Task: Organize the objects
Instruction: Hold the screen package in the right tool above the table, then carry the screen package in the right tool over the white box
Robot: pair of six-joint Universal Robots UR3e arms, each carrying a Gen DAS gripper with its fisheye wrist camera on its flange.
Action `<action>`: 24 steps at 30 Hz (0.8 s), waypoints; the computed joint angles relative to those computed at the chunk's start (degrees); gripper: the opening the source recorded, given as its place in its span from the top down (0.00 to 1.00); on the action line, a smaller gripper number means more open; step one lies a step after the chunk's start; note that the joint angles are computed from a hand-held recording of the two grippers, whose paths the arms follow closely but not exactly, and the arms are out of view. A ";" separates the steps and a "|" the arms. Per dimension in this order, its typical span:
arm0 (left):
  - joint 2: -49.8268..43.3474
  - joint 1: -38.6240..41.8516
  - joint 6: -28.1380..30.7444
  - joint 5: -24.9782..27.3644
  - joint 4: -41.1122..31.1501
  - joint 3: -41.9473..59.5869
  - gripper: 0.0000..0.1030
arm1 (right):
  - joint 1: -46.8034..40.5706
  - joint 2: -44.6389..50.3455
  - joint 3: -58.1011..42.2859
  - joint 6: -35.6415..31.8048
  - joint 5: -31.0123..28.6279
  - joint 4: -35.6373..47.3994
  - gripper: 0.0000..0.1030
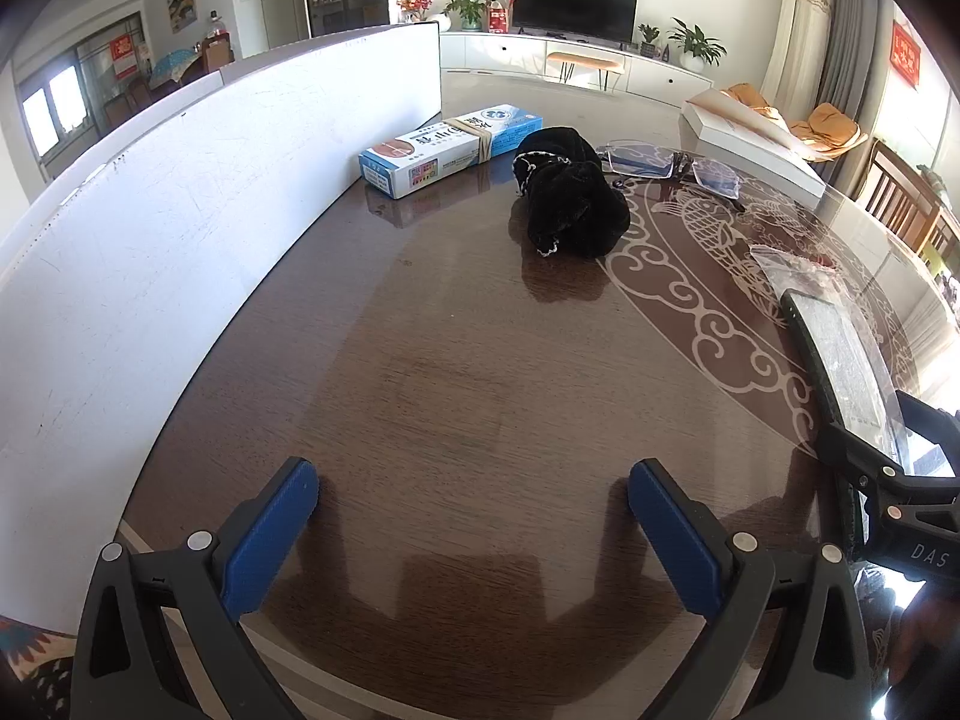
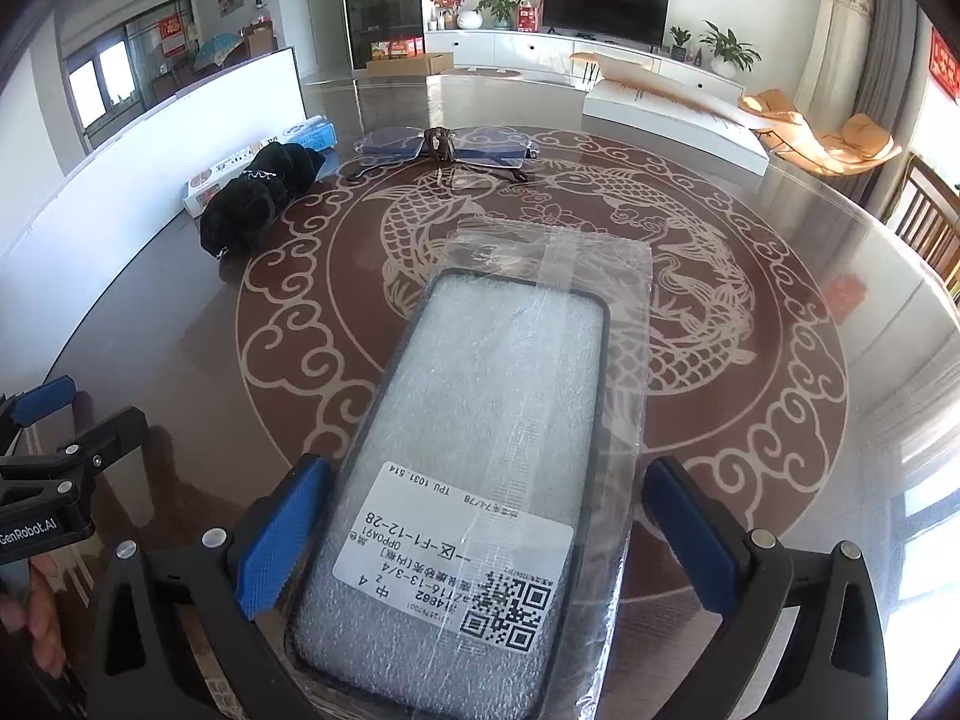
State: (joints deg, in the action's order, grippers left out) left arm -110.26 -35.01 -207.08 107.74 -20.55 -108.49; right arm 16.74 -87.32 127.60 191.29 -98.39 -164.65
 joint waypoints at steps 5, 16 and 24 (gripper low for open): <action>0.06 0.10 0.01 -0.19 -0.64 0.34 0.00 | 0.21 0.55 -0.54 0.05 -0.33 0.02 0.00; -20.05 6.07 9.12 -8.11 -23.71 39.41 0.00 | 0.24 0.52 -0.54 0.06 -0.34 0.03 0.00; -29.75 6.72 9.94 -5.30 -20.64 52.56 0.23 | 0.24 0.48 -0.53 0.05 -0.34 0.04 0.00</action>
State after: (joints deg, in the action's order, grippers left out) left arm -140.01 -28.29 -197.14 102.45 -41.18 -55.93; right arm 16.97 -86.83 127.08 191.33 -98.72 -164.61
